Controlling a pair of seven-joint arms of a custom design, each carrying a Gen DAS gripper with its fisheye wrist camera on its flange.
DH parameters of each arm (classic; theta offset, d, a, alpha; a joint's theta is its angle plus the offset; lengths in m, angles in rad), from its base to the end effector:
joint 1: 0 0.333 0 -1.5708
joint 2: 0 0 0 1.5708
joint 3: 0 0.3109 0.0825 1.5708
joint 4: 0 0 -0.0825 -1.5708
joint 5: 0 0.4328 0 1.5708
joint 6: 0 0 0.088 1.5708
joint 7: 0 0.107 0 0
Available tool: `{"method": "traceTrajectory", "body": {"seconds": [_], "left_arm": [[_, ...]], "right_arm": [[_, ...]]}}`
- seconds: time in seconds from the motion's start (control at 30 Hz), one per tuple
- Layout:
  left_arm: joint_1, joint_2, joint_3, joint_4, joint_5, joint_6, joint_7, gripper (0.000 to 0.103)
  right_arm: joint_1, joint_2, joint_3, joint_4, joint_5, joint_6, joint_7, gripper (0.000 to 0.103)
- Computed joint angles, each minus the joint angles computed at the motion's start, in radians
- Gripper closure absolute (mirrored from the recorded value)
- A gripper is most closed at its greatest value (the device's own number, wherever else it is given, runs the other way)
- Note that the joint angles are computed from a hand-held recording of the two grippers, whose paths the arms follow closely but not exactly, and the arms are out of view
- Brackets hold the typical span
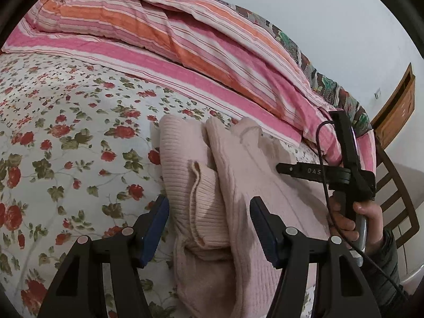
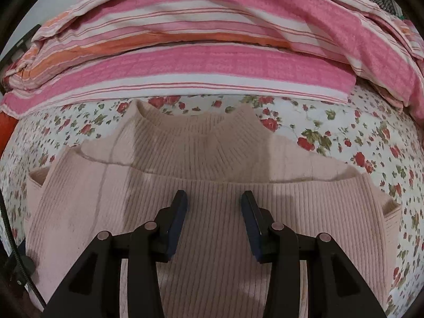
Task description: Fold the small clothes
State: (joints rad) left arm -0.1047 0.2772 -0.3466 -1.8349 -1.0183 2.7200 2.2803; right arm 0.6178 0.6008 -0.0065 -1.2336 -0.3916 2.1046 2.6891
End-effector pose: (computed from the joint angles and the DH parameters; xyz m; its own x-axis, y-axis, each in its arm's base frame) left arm 0.6510 -0.2630 0.4125 -0.4231 -0.7525 0.5048 -0.7898 0.0333 -0.6124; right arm 0.6627 0.4439 0.4336 -0.3334 -0.9418 -0.0434 -0.8425 0.3183 -0.4346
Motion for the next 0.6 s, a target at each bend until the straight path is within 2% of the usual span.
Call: {"method": "traceTrajectory", "body": {"seconds": [0.2,0.27,0.43,0.6], "left_arm": [[0.027,-0.026,0.012,-0.031,-0.048,-0.105,0.037,0.042],[0.032,-0.043,0.018,-0.052,-0.076,-0.132,0.074,0.042],[0.028,-0.072,0.046,-0.084,-0.135,-0.203,0.118,0.038],[0.010,-0.074,0.062,-0.086,-0.133,-0.214,0.116,0.037]], "right_arm": [[0.033,-0.084,0.020,-0.092,-0.028,-0.013,-0.005,0.062],[0.069,-0.134,0.017,-0.153,-0.096,-0.017,0.035,0.062],[0.093,-0.226,0.054,-0.278,-0.166,0.012,0.127,0.062],[0.128,-0.282,0.094,-0.361,-0.274,-0.006,0.166,0.062]]}}
